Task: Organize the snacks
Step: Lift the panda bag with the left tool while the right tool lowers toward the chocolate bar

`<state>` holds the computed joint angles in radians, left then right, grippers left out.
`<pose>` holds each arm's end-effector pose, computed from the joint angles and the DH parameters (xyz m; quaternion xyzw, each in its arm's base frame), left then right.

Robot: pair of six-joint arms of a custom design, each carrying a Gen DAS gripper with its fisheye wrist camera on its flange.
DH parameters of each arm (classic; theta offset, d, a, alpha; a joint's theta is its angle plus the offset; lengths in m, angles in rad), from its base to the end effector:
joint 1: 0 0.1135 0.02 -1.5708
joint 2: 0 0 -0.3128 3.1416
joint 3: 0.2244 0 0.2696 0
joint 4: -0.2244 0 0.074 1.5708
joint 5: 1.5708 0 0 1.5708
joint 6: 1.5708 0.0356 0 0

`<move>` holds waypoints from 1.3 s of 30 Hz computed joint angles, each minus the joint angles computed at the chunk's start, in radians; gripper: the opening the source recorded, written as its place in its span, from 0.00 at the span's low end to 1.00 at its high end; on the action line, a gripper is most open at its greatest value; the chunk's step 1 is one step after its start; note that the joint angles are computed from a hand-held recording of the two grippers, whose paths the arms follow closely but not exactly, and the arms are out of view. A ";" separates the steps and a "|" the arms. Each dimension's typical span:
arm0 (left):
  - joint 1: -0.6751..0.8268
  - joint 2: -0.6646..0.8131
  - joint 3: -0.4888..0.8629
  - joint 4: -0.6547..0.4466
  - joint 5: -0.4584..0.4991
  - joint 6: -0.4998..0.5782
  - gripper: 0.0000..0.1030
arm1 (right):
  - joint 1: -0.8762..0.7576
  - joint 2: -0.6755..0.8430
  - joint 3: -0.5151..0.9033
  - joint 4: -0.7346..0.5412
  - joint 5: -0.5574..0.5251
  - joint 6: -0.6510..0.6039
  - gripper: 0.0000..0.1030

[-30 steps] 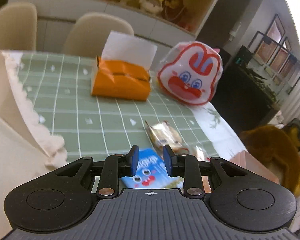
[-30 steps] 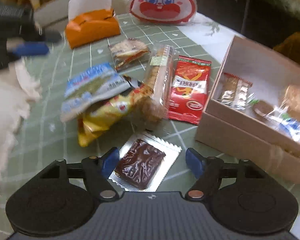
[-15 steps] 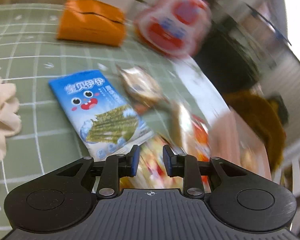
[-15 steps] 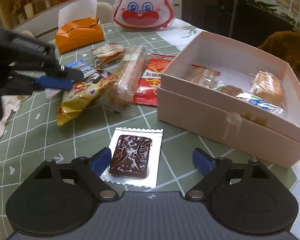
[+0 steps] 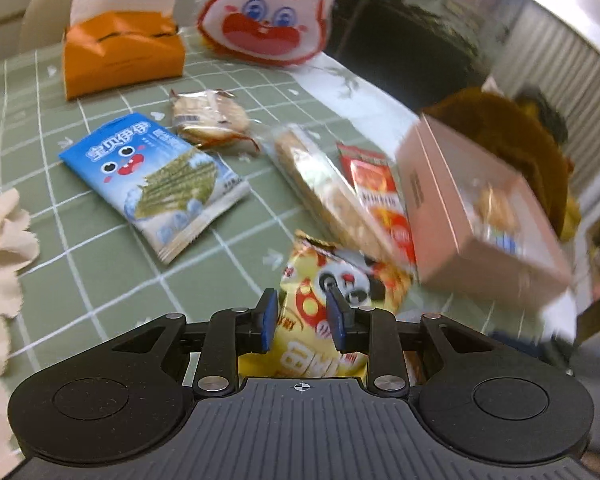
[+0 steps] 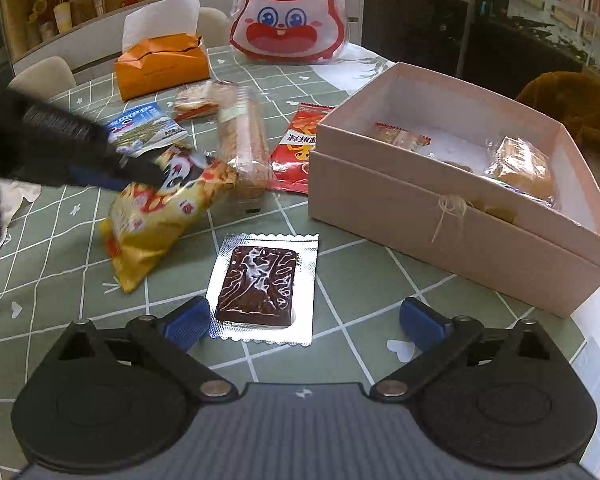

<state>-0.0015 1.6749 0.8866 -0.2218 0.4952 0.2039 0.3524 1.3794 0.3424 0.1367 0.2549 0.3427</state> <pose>0.3363 -0.0174 0.1913 0.1630 0.9198 -0.2072 0.2907 0.2033 0.0652 0.1399 0.0373 0.9369 -0.0017 0.3477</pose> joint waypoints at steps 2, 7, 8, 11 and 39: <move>-0.004 -0.047 -0.036 -0.004 -0.036 0.018 0.30 | -0.004 -0.015 0.005 -0.032 -0.017 -0.003 0.98; -0.026 -0.086 -0.052 -0.025 -0.086 0.042 0.31 | -0.036 -0.018 0.034 -0.072 -0.036 -0.018 0.95; -0.031 -0.083 -0.047 -0.027 -0.092 0.039 0.31 | -0.047 -0.004 0.046 -0.073 -0.040 -0.017 0.93; -0.036 -0.095 -0.049 -0.035 -0.096 0.042 0.31 | -0.070 0.025 0.078 -0.080 -0.069 -0.015 0.86; -0.072 -0.125 -0.104 0.041 -0.117 0.019 0.61 | -0.061 -0.200 -0.119 -0.079 0.040 0.025 0.94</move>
